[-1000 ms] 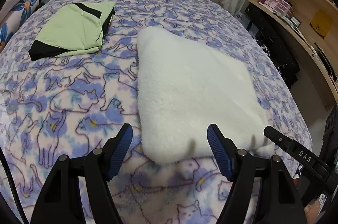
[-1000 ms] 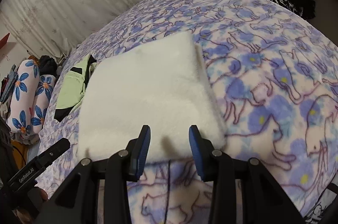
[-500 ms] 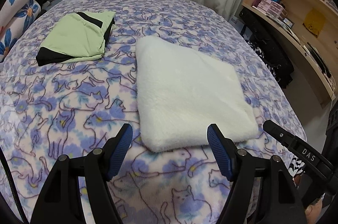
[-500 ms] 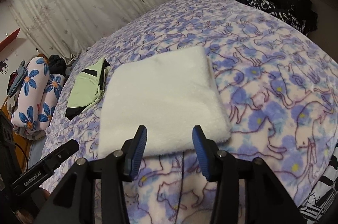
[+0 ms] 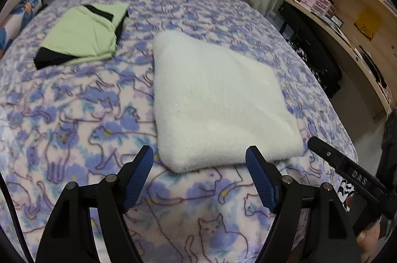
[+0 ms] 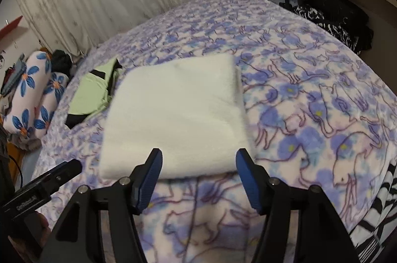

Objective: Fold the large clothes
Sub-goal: 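Grasp the cream bundle edge with both grippers and lift it, then fold the bundle over onto itself with both grippers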

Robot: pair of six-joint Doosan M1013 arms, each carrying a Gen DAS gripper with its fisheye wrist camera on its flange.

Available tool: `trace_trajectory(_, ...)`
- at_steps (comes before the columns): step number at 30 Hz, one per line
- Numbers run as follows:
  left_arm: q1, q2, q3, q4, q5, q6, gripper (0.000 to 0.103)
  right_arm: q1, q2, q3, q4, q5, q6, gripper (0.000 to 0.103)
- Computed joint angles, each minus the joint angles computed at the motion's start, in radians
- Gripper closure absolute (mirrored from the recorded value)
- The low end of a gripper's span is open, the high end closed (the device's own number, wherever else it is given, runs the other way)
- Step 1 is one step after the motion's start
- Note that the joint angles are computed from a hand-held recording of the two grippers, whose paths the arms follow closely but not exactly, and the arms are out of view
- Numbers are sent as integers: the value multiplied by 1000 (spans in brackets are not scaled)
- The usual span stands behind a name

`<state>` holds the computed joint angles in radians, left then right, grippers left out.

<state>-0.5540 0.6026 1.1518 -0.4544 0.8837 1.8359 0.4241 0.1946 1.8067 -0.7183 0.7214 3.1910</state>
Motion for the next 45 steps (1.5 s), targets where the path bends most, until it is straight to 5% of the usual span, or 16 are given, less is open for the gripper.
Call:
trace_trajectory(9,-14,80,-93,78,72,-54,28,-92,7,32,147,-86,-138,41)
trace_trajectory(21,-11,219,-279,44,198,-84,22,-225,36,59,547,-273,-491,39)
trace_trajectory(27,-4,274,-356,2,234,-79,10,-287,57,75,903,-361,-833,31)
trace_trajectory(30,2,303,-395,-28,258,-81,7,-318,75,81,1202,-392,-1128,30)
trace_trajectory(35,10,345,-453,-82,294,-79,2,-353,110,77,1552,-386,-1473,22)
trace_trajectory(45,21,429,-585,-155,402,-65,0,-382,174,25,1778,-327,-1739,11)
